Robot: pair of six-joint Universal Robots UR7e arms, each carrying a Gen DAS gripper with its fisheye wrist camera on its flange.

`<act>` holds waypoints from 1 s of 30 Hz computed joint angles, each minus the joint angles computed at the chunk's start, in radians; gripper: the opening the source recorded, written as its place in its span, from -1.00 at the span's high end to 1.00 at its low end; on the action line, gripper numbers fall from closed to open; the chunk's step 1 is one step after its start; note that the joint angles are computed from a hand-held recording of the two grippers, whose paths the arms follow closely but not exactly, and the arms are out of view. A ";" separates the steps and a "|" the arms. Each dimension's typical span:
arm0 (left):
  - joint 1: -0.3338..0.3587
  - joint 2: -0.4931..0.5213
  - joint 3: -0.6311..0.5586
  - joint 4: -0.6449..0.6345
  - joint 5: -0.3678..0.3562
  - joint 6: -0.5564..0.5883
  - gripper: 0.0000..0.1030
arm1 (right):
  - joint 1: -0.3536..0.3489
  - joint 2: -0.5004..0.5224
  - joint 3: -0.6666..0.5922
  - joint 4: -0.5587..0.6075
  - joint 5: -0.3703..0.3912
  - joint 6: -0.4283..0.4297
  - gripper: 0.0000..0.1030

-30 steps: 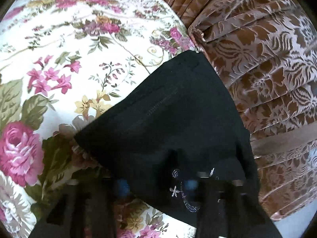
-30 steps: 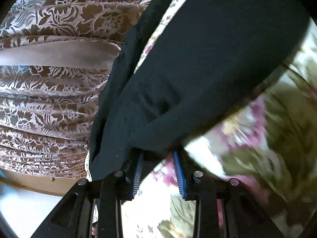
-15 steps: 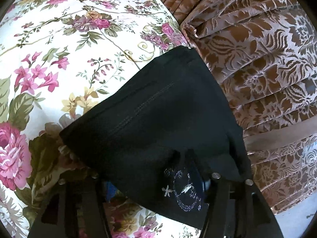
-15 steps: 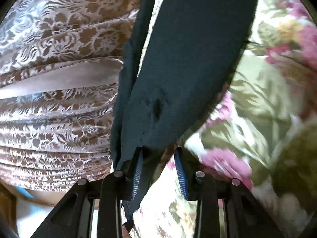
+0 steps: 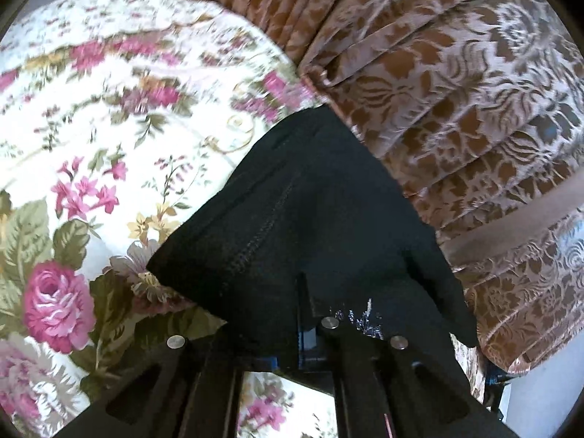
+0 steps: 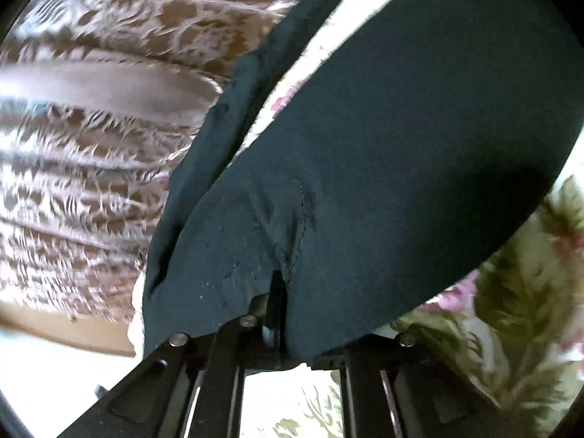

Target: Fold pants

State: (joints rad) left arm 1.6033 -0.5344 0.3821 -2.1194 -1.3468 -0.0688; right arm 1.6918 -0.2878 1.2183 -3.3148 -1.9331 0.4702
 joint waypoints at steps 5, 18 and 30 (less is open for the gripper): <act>-0.002 -0.117 0.201 -0.109 -0.009 0.033 0.90 | 0.026 -0.026 0.043 -0.013 -0.039 -0.071 0.85; 0.071 -0.350 0.591 -0.189 0.040 0.024 0.64 | 0.045 -0.135 0.345 -0.090 -0.034 -0.069 0.78; 0.096 -0.347 0.569 -0.212 0.007 -0.086 0.33 | -0.028 -0.263 0.547 -0.402 -0.228 0.002 0.43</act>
